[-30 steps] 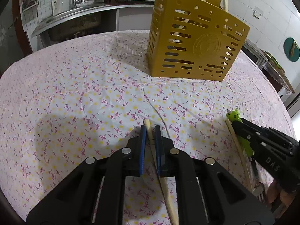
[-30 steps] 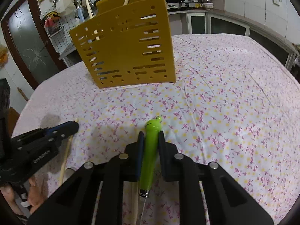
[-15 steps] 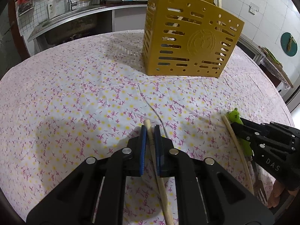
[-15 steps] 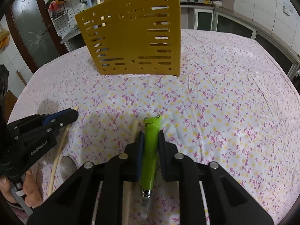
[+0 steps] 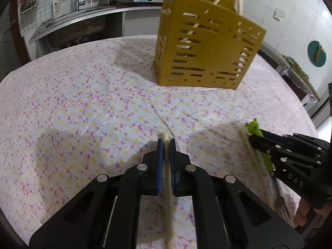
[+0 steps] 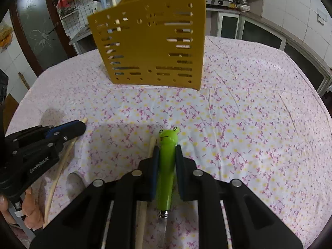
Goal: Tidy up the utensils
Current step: 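Lift the chopstick and frog fork and carry them over the yellow basket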
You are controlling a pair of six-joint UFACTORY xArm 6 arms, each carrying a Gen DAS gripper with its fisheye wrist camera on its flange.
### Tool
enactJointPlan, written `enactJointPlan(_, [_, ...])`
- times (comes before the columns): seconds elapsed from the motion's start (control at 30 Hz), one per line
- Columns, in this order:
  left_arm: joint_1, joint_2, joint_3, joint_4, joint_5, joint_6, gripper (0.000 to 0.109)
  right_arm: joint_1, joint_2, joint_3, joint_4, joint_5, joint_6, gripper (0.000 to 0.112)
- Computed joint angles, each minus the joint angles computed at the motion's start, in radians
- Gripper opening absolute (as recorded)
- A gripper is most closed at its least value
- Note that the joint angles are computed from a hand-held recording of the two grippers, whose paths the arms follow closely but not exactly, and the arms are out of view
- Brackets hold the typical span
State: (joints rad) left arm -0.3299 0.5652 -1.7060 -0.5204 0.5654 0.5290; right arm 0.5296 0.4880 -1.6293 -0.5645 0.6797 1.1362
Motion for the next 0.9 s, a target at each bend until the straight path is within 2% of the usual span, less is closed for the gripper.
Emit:
enactJointPlan(0.1, [-0.001,-0.043,0.042,-0.053,-0.034,0.047,0.004,0.0,-0.044,0.048,-0.04,-0.032,0.038,0.015])
enactJointPlan(0.27, [0.011,-0.095,0.064,-0.173,-0.036,0.12,0.004,0.003,-0.133,0.125,-0.143,-0.077,0.105,0.015])
enactJointPlan(0.53, [0.013,-0.196,0.13,-0.454,-0.122,0.375,0.004,0.008,-0.203,0.158,-0.33,-0.092,0.227,0.015])
enactJointPlan(0.8, [0.018,-0.219,0.119,-0.457,-0.093,0.387,0.004,-0.023,-0.195,0.153,-0.386,-0.149,0.291,0.015])
enactJointPlan(0.9, [0.021,-0.205,0.099,-0.429,-0.069,0.353,0.004,-0.033,-0.186,0.147,-0.384,-0.16,0.289,0.015])
